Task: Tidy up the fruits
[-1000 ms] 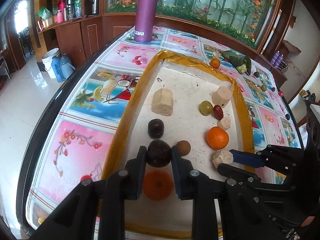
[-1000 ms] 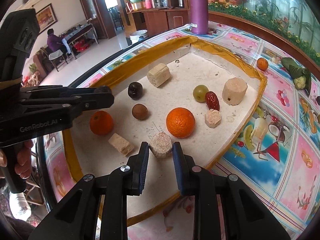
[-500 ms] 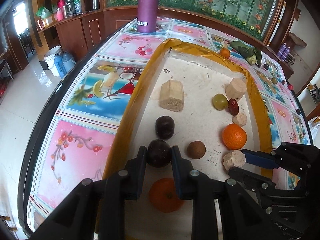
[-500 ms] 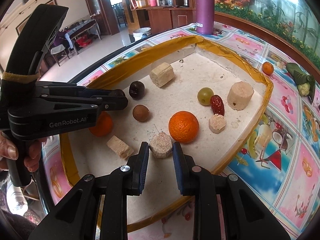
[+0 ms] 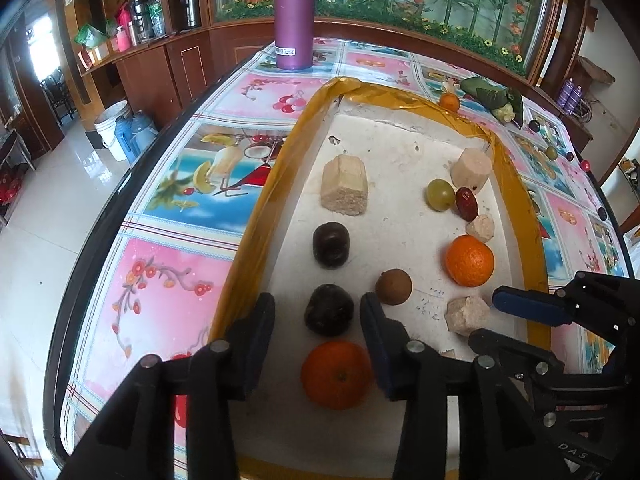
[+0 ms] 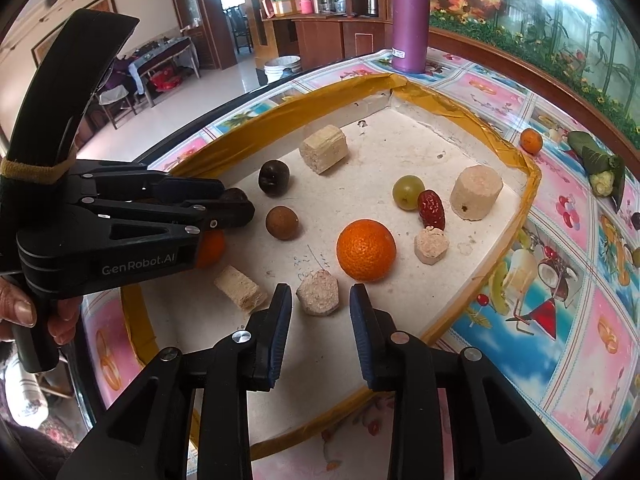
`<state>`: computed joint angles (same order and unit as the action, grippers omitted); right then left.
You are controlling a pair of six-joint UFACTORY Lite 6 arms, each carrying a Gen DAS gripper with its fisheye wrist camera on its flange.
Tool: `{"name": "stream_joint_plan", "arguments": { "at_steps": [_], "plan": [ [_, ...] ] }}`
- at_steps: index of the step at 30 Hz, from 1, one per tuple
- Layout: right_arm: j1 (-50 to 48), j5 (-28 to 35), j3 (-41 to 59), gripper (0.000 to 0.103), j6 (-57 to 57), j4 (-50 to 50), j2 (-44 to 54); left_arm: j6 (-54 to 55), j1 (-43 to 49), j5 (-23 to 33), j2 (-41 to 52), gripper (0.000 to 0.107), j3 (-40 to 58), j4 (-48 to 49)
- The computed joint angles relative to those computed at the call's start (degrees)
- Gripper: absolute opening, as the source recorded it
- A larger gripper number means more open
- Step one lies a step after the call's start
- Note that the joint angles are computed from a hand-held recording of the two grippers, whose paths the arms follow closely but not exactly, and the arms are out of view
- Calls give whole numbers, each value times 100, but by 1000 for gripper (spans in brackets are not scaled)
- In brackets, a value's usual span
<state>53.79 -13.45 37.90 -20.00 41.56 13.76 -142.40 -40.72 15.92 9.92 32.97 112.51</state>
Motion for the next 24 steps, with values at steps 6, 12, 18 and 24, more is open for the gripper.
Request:
{"name": "stream_joint_plan", "arguments": {
  "at_steps": [6,12,18,24],
  "plan": [
    [219,-124,-354,30,-815,1158,-468,-15,-163,145,-281,52,-234,-169],
    [845,-567,-839,35,-1995,3046,-1195,-117,-689,740,-1006,68,-735,-842],
    [1486,-1031,-1292,57,-2359,4162,-1764,-94,-2009,1882,-1675,79,-1187,-2511],
    [2197,-1772,-1703,89,-2907,5208,-2403,-156,-3409,2985,-1409,92,-1020,-4344]
  ]
}}
